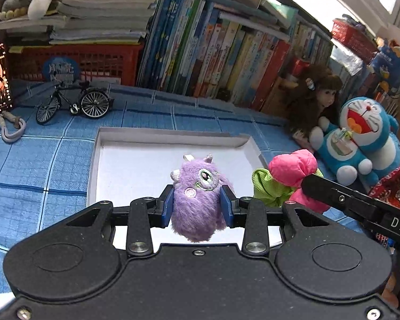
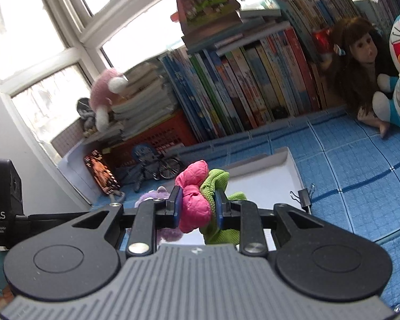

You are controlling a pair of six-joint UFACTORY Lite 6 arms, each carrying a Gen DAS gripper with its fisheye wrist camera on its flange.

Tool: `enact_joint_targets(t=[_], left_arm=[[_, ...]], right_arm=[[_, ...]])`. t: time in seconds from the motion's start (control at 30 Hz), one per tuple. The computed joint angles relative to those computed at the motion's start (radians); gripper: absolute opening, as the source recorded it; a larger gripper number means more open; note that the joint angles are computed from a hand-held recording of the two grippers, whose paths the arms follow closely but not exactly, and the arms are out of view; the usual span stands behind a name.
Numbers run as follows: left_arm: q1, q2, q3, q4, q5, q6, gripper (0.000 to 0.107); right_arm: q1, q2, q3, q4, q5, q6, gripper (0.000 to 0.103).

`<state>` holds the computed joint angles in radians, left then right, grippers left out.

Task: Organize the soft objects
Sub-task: 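Lift the purple plush with the left gripper while the right gripper carries the scrunchie toward the tray, then open both grippers to drop the plush and scrunchie into the white tray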

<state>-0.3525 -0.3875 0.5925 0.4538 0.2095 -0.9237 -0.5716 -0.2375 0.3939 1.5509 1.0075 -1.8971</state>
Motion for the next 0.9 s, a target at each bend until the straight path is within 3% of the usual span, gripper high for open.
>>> enact_joint_targets(t=[0.53,0.77,0.9], left_arm=[[0.085,0.388,0.196,-0.484,-0.080,0.483,0.034],[0.097,0.484,0.228,-0.543,-0.088,0.541,0.034],[0.099,0.520,0.247,-0.469,-0.085,0.466,0.035]], right_arm=[[0.307,0.273,0.204,0.144,-0.345,0.066,0.030],[0.339,0.332,0.234,0.159,-0.401,0.059,0.030],[0.362,0.332,0.246,0.164,-0.435,0.071,0.030]])
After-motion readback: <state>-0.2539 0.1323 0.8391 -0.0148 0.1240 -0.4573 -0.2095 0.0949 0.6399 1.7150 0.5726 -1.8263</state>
